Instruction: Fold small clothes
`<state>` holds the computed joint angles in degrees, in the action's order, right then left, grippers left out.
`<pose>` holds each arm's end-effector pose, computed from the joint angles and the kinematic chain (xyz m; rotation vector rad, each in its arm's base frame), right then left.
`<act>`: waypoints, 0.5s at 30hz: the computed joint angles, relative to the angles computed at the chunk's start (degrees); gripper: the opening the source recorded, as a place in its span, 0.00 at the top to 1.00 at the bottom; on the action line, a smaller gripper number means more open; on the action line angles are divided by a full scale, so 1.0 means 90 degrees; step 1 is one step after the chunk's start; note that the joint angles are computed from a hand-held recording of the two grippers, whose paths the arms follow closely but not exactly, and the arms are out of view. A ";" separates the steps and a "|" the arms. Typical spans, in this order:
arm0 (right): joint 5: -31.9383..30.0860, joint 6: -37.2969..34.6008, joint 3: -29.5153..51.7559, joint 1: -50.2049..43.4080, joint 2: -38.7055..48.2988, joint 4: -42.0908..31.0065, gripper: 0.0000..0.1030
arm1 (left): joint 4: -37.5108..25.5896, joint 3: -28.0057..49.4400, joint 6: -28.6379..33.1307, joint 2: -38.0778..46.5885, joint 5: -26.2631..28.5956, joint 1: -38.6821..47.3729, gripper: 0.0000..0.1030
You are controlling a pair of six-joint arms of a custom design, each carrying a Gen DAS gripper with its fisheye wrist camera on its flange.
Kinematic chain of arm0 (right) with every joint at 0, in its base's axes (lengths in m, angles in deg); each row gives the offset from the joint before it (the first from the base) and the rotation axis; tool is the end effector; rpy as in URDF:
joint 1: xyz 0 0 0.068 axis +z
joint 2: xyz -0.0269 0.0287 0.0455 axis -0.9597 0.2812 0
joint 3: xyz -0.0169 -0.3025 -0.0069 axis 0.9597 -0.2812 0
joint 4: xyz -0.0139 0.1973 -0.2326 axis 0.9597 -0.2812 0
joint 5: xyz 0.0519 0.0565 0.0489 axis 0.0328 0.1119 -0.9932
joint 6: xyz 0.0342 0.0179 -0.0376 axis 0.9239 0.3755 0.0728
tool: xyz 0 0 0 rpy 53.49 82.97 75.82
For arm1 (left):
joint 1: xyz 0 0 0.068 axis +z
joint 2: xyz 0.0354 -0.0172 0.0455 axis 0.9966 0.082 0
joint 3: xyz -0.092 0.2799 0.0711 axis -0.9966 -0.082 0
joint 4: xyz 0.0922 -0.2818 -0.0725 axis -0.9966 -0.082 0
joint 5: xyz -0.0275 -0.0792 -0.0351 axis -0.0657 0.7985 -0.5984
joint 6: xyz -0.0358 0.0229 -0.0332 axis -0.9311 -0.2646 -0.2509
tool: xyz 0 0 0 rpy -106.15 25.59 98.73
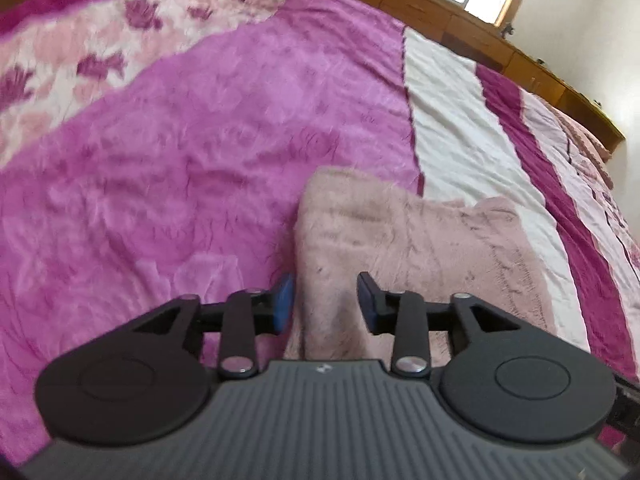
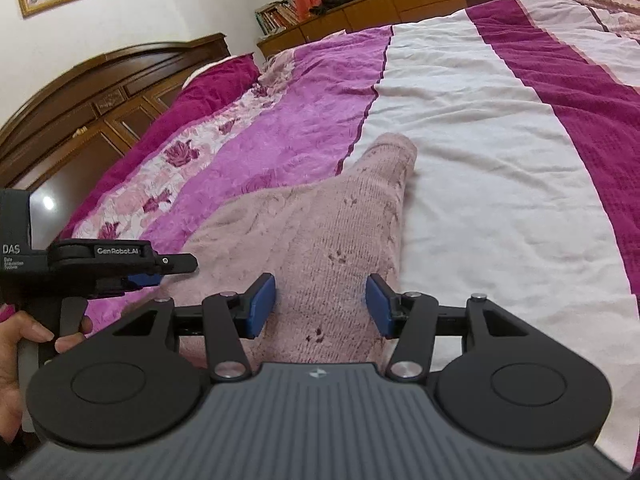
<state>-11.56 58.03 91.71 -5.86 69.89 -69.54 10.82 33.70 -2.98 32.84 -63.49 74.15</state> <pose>0.1145 0.2203 0.1747 0.1749 2.1348 0.5130 0.1845 -0.0415 0.1879 0.0042 2.3195 -0.3961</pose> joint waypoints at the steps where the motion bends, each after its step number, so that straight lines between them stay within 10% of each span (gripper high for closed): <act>1: -0.0036 0.0043 -0.0020 -0.0074 -0.0043 0.0001 0.43 | 0.0025 0.0040 0.0065 0.0051 -0.0020 -0.0037 0.43; 15: -0.2010 0.0821 -0.0970 -0.1521 0.0015 0.1884 0.25 | 0.0223 -0.0065 -0.0174 0.0703 0.0349 0.0321 0.28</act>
<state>-29.65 65.42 82.98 -19.55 70.02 -52.58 12.82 33.11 -4.55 39.16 -60.35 77.04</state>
